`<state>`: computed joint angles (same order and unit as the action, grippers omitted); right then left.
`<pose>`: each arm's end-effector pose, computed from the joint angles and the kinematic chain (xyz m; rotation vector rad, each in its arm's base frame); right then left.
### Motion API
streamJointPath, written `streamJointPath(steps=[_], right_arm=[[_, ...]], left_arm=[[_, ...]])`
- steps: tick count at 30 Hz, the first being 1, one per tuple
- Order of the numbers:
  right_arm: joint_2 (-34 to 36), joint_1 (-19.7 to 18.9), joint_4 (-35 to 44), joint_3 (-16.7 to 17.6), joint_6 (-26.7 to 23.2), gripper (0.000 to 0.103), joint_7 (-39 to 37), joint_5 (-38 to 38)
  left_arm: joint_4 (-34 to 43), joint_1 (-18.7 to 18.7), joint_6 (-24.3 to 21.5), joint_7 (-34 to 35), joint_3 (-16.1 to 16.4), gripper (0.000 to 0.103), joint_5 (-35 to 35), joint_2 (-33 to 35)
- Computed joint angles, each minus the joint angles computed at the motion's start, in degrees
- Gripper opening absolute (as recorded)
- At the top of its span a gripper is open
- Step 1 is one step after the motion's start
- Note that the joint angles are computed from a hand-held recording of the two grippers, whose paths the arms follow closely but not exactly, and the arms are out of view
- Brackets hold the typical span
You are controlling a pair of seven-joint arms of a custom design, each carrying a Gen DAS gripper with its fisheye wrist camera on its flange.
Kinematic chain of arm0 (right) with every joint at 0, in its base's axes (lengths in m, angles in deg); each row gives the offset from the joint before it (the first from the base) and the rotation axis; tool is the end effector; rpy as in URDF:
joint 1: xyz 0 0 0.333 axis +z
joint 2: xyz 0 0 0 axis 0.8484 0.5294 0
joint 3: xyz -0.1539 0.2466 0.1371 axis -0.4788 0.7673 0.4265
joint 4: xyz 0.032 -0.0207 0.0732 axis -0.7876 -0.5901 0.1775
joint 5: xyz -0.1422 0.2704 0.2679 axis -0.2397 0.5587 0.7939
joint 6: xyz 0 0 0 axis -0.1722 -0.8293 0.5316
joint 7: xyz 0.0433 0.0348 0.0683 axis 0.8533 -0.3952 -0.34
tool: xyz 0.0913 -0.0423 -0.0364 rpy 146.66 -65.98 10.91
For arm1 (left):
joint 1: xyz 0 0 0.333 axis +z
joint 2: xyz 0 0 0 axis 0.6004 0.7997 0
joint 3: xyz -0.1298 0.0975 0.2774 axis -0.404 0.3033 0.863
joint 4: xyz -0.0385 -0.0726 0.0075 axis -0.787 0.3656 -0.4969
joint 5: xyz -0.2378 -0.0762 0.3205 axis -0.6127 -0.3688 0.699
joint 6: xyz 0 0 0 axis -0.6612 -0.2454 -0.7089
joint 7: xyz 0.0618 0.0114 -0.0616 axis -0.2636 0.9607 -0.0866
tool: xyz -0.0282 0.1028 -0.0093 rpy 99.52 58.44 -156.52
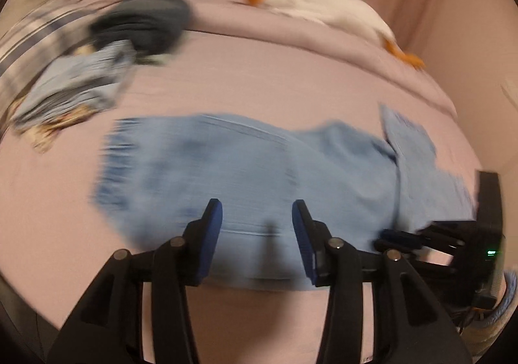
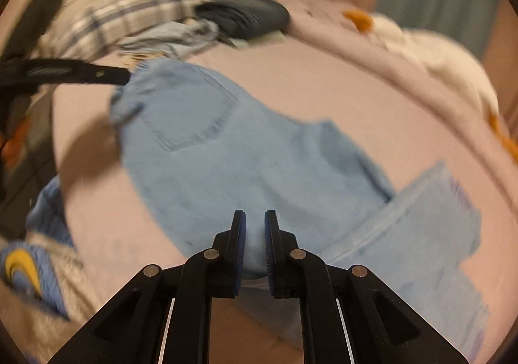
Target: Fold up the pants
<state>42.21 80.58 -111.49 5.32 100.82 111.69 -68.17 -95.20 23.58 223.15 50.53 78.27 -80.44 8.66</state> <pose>0.3607 0.3120 0.4949 -2.0769 1.6137 -0.6252 0.4683 -0.1113 0.5146 -1.5651 2.3217 -1.0894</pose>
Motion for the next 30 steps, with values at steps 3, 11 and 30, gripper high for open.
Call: streamJointPath(steps=[3, 11, 30], right_arm=[[1.53, -0.22, -1.57, 0.64, 0.4, 0.009, 3.69, -0.29], [-11.3, 2.35, -15.19, -9.1, 16.36, 0.016, -0.3, 19.7], [12.99, -14.36, 9.51, -11.33, -0.93, 0.035, 10.14, 15.15]], left_arm=[[0.39, -1.24, -1.91, 1.3, -1.68, 0.048, 1.86, 2.47], [-2.05, -2.59, 2.16, 2.93, -4.26, 0.074, 9.36, 3.75], [7.26, -6.01, -8.77, 14.55, -9.18, 0.042, -5.27, 10.2]])
